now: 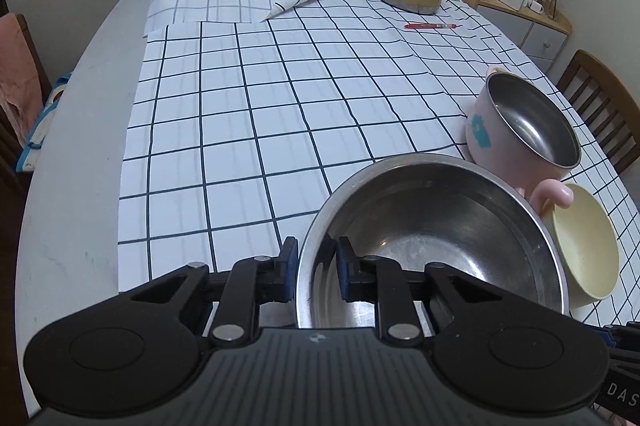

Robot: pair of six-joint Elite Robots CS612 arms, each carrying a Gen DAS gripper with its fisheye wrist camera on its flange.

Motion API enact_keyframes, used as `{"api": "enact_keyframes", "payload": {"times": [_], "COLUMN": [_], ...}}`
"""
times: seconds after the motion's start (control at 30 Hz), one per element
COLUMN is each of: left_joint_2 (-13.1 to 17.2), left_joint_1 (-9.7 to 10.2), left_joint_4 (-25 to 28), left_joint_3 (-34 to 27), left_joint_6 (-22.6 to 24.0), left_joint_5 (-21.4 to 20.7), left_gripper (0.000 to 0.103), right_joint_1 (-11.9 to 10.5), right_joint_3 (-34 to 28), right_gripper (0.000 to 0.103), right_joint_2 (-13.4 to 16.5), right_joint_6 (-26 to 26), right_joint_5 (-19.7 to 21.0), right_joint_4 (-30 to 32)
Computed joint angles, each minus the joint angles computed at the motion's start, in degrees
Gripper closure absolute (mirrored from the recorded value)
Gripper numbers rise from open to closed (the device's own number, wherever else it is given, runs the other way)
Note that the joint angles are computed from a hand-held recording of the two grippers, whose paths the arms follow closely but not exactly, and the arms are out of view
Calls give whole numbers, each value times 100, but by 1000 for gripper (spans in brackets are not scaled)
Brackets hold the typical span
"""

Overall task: Organize plates and bowls
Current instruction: 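Close both tools on the large steel bowl rim, then carry the large steel bowl with both tools toward the pink bear plate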

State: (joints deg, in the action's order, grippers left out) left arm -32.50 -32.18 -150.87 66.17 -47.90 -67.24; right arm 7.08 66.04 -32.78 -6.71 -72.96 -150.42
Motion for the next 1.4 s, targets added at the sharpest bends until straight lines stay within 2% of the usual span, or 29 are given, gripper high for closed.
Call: {"api": "enact_keyframes", "payload": {"times": [0.37,0.53,0.7,1.0,1.4], "left_joint_2": [-361,-599,-850,-1200,-1351], "left_joint_1": [-190,-311,-486,-903,-1327], "left_joint_4": [15,79,102,322,889], "left_joint_3": [458,771,1104,1539,1803], "left_joint_6": [-216,-482,-777,-1421,-2388], "left_joint_5": [264,250,270,564,562], "left_gripper": [84,84,84,84,84], "right_joint_1": [-82,-141,-236,-443,-638], "right_joint_3": [366,622,913,1412,1918], "right_gripper": [86,86,86,86,85], "right_joint_2": [-236,-422,-664,-1060,-1358], "right_joint_6": [-390,-667,-1165,-1952,-3155], "right_joint_5": [230,360,502,713,754], "right_joint_4": [-214,-197,-29,445,835]}}
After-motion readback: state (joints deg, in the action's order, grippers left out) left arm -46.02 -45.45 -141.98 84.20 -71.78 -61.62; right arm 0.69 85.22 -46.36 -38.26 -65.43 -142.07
